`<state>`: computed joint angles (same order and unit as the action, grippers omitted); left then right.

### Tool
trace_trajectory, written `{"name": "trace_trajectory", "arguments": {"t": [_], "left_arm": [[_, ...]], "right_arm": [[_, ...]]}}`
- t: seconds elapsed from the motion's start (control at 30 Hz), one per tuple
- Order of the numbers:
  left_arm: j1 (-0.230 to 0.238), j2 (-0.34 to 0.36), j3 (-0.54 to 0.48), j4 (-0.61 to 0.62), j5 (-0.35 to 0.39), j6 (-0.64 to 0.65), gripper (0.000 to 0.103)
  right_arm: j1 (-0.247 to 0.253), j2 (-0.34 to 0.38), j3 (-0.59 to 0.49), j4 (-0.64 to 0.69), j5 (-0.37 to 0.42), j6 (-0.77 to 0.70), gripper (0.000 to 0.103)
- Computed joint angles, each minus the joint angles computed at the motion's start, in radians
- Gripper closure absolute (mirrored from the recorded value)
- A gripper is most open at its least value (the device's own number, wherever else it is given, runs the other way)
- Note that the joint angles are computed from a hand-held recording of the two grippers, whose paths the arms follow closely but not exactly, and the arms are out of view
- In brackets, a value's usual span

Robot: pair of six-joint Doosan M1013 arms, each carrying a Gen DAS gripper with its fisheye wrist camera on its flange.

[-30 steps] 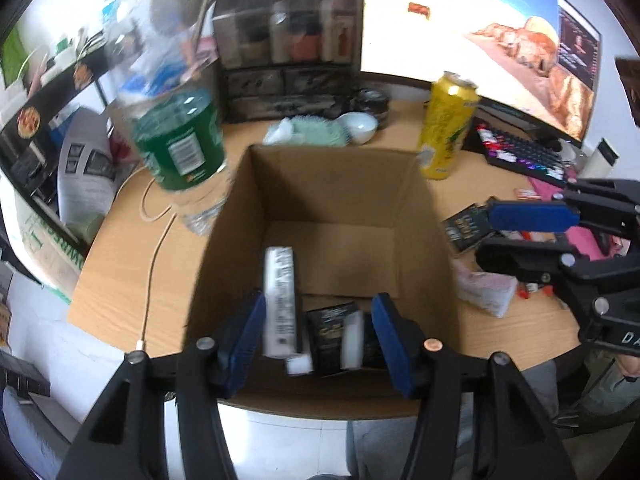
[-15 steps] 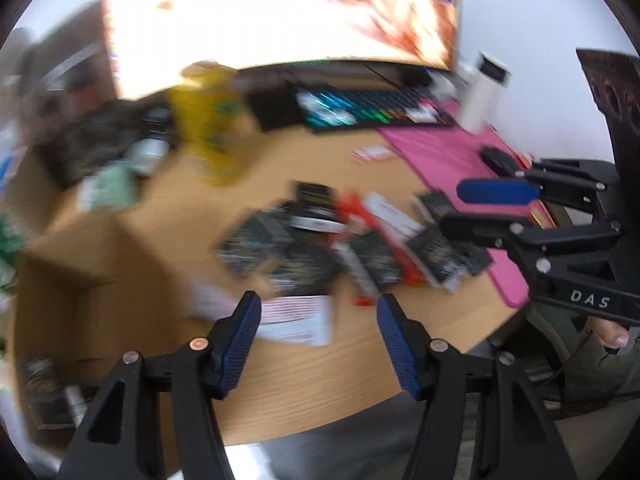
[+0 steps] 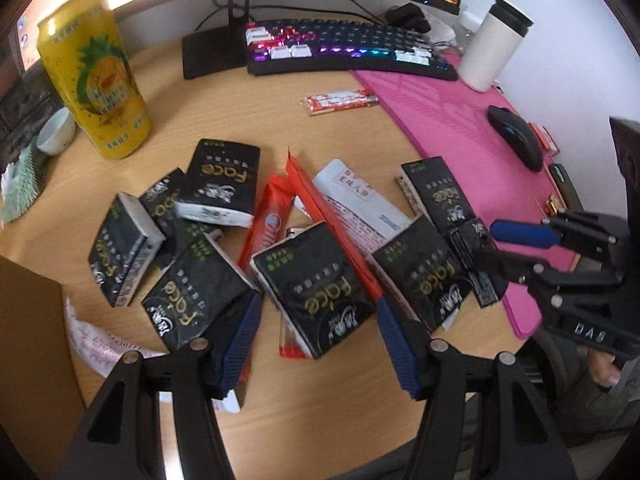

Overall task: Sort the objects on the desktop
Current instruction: 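Grasp a black Face pack with the right gripper while the left grasps another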

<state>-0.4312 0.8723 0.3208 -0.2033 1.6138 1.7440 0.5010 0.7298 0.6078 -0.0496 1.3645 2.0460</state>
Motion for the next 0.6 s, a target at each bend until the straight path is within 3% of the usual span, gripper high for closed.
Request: {"name": "trace_trajectory", "arguments": {"t": [0.13,0.27,0.33,0.4,0.47,0.53,0.6], "left_arm": [[-0.006,0.049,-0.084,0.014,0.049,-0.016,0.037],[-0.009,0.104,-0.181,0.01,0.104,-0.019,0.037],[-0.01,0.124,-0.216,0.014,0.125,-0.023,0.037],[-0.012,0.125,-0.218,0.028,0.13,-0.014,0.052],[-0.008,0.105,-0.179,0.022,0.117,-0.007,0.062],[-0.002,0.085,-0.142,0.005,0.107,-0.007,0.064],[0.002,0.044,-0.066,0.005,0.073,0.0,0.078]], "right_arm": [[0.011,0.004,-0.001,-0.05,0.001,0.01,0.057],[0.006,0.017,-0.013,-0.054,0.032,0.021,0.056],[0.001,0.008,0.009,-0.041,0.008,0.028,0.056],[-0.008,-0.005,0.029,0.0,-0.014,0.03,0.061],[-0.009,-0.015,0.044,0.003,-0.036,0.028,0.081],[-0.004,-0.01,0.031,-0.017,-0.017,0.031,0.081],[-0.001,-0.011,0.03,-0.013,-0.017,0.025,0.082]]}}
